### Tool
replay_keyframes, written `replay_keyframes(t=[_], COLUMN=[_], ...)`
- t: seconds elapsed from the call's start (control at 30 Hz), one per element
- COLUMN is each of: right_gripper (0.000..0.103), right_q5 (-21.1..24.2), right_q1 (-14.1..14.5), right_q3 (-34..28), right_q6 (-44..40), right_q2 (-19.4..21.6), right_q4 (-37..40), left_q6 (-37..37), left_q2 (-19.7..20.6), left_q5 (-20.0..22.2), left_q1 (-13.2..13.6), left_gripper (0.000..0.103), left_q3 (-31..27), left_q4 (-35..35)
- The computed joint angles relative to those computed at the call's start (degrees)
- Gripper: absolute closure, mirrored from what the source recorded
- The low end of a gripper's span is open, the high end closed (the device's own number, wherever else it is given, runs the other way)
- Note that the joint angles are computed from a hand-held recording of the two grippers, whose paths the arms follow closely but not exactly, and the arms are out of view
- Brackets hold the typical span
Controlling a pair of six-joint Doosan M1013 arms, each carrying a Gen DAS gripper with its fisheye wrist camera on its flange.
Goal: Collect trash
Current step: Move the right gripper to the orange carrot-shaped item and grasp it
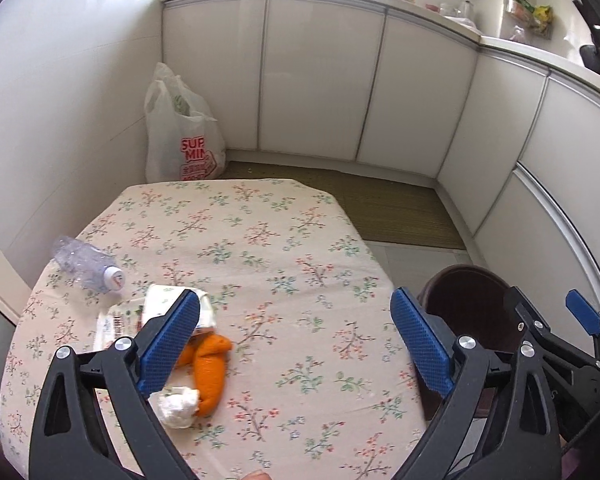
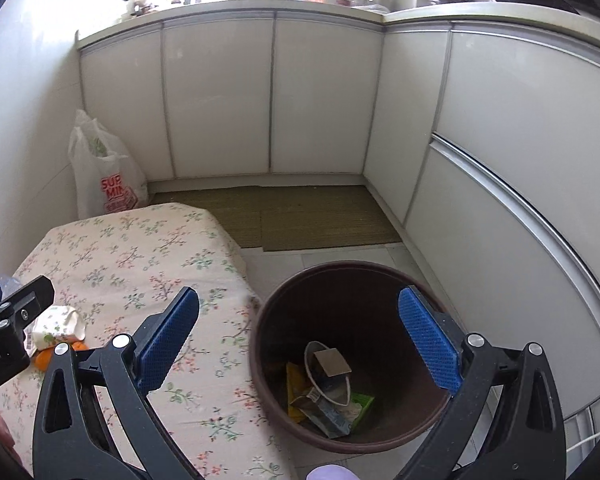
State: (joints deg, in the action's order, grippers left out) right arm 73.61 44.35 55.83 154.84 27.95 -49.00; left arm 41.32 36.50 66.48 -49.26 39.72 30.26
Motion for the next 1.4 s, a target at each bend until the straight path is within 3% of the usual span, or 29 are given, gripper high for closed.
replay_keyframes(t=[0.37, 0.43, 0.57, 0.7, 0.93, 1.0, 1.07, 1.1, 1.17, 1.4], right_gripper=[0.007, 0.007, 0.008, 0.019, 0.032, 0.043, 0.049, 0.057, 0.070, 0.080], right_q5=[0.3, 0.5, -0.7, 2.6, 12.0, 14.5, 16.2, 17.5, 15.7, 8.8], right_q1=[1.4, 1.2, -0.7, -1.2, -0.8, -0.8, -0.4, -0.3, -0.4, -1.4], right_q3=[-14.7, -17.1, -20.8, -26.8, -40.4, -44.1, -47.0, -49.1, -46.4, -37.2], right_q6=[-16.7, -19.0, -21.6, -22.8, -24.5, -25.3, -26.5, -27.2, -27.2, -25.3], right_q2=[9.3, 10.9, 13.9, 18.4, 26.9, 29.1, 30.7, 31.7, 30.4, 25.8], right_q4=[13.2, 18.1, 35.3, 42.9, 45.3, 45.7, 44.1, 43.5, 44.1, 46.2], left_q6=[-8.7, -10.5, -14.5, -15.9, -15.9, -15.8, -15.6, -15.5, -15.2, -12.2], left_q2=[-9.6, -11.0, -13.6, -15.1, -16.0, -16.0, -16.0, -15.9, -15.7, -14.3], left_q5=[2.8, 2.8, 1.4, -0.5, -2.6, -2.8, -2.8, -2.7, -2.4, -0.4], left_q1=[4.1, 5.0, 6.8, 8.6, 9.8, 10.1, 10.4, 10.5, 10.7, 10.6], left_gripper=[0.010, 0.010, 0.010, 0.010, 0.010, 0.010, 0.010, 0.010, 0.010, 0.010], left_q3=[15.4, 17.9, 22.7, 25.4, 27.0, 27.0, 27.2, 27.1, 27.0, 25.5], left_q4=[5.0, 5.1, 3.9, -0.4, -2.1, -2.8, -3.6, -4.1, -4.8, -7.4])
